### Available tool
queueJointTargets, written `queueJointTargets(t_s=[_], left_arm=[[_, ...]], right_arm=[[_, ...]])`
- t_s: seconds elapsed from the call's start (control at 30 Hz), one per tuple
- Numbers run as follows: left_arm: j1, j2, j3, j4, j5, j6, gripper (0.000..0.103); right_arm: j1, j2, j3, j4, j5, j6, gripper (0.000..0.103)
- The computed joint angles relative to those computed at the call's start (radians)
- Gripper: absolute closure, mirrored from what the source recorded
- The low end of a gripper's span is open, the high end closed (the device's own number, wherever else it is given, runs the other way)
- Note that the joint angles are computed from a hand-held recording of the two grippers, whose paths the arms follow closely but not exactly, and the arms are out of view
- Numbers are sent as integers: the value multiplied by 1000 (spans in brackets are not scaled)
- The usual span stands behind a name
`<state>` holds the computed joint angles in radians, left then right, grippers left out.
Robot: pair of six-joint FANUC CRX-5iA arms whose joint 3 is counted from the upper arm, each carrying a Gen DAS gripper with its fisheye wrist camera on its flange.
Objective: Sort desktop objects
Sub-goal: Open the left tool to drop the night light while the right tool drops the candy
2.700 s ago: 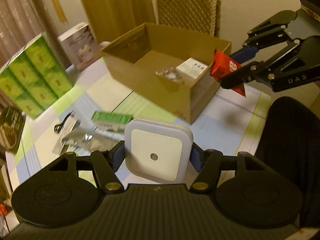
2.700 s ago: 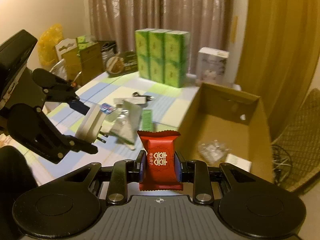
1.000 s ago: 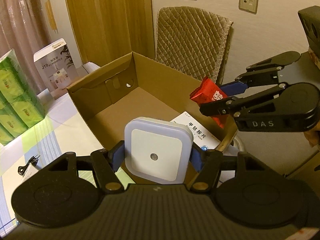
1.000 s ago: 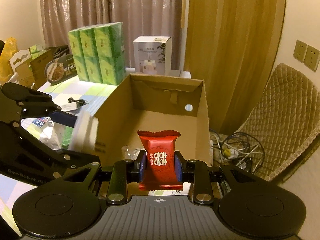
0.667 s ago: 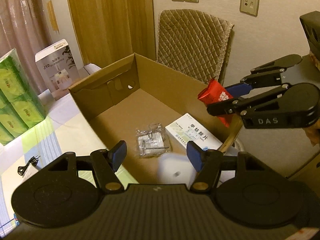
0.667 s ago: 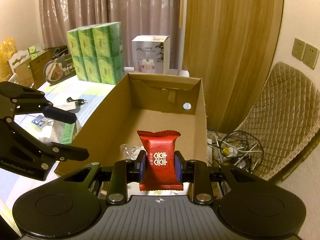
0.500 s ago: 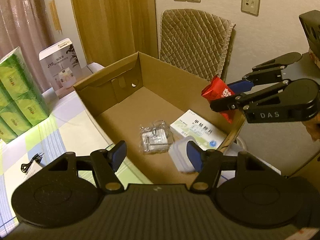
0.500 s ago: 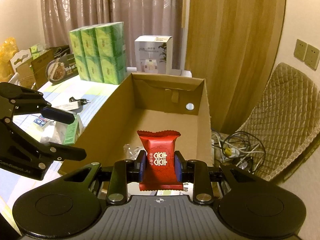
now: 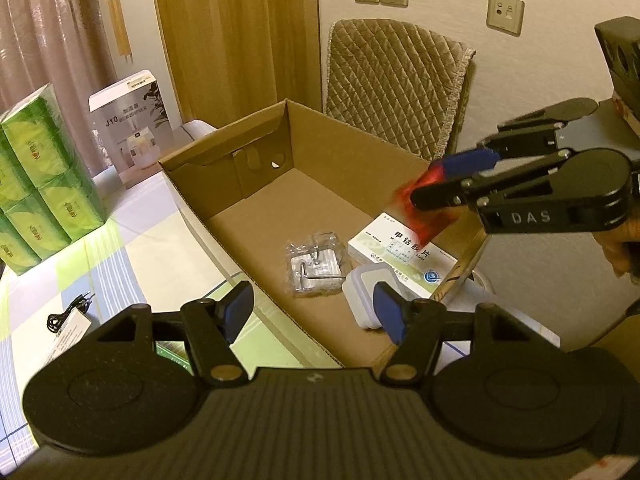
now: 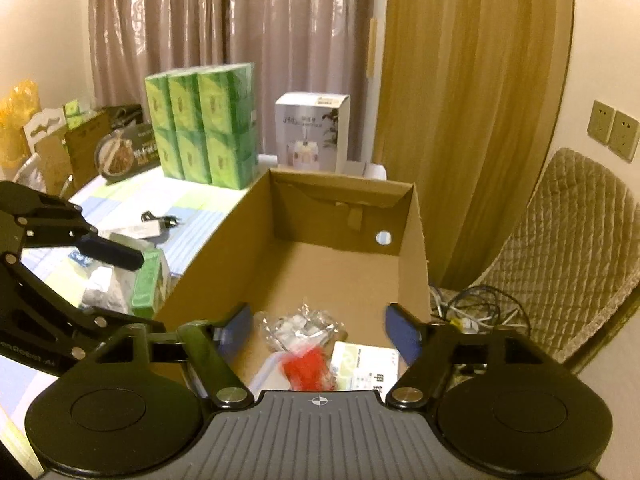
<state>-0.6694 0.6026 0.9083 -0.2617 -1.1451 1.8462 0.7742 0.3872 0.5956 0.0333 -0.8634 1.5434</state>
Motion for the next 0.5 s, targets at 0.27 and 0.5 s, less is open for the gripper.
queueJointTargets(t_s=[0.27, 0.5], left_arm=[[3, -23, -37, 0, 7, 16, 41], [7, -64, -99, 1, 28, 55, 41]], right_arm=[[3, -2, -1, 3, -23, -3, 32], [12, -16, -11, -2, -29, 4, 32]])
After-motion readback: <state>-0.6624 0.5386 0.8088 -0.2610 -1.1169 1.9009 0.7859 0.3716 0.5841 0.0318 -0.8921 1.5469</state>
